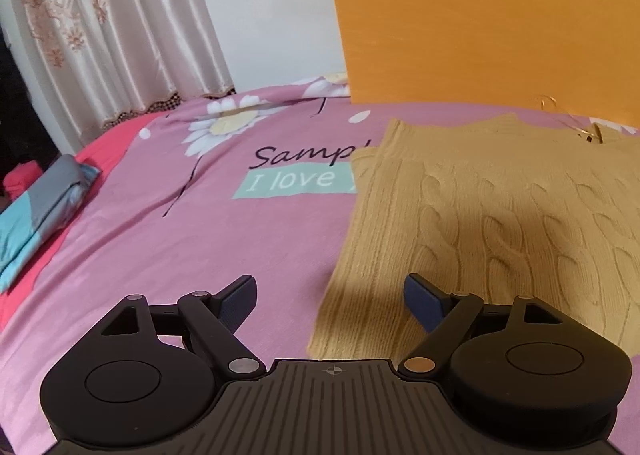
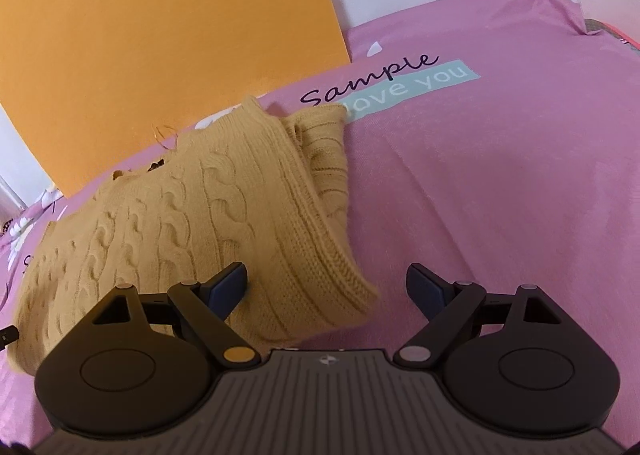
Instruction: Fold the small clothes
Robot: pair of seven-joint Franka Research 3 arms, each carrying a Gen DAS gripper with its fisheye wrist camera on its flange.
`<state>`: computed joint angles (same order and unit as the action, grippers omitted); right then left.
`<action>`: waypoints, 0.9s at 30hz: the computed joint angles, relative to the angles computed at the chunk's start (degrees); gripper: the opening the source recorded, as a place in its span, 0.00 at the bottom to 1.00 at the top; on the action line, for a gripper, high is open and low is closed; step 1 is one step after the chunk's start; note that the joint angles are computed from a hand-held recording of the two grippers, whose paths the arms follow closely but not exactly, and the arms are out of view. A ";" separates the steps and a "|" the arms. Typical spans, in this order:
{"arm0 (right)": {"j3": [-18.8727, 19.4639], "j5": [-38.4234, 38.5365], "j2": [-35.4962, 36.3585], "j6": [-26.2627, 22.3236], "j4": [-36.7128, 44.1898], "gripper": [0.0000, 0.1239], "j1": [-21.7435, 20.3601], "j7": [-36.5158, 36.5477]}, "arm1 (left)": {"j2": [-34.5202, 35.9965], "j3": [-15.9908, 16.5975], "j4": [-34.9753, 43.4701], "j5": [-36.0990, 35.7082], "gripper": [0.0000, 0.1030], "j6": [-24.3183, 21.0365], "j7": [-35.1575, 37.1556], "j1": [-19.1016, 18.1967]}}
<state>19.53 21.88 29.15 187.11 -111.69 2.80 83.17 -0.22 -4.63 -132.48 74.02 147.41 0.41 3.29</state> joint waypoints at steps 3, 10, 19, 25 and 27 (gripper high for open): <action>1.37 0.30 -1.14 1.99 -2.17 0.72 -0.92 0.82 | -1.57 -0.24 -1.40 0.16 1.00 -0.35 -1.07 -0.15; 17.13 -6.65 -0.74 6.75 -8.94 0.72 -15.48 5.78 | -5.14 -1.50 -4.73 -1.19 1.00 -0.26 -2.79 -0.28; 37.41 -24.09 11.25 10.89 -13.76 0.72 -35.73 13.15 | -7.95 -2.83 -8.72 -0.78 1.00 3.12 -8.62 -0.35; 38.23 -29.52 15.16 11.45 -11.97 0.72 -36.09 17.49 | -7.13 -2.95 -9.19 -1.79 1.00 6.85 -9.66 -0.12; 37.60 -30.60 15.35 10.79 -10.93 0.72 -35.28 18.97 | -6.54 -3.18 -8.83 -1.98 1.00 6.50 -9.56 -0.33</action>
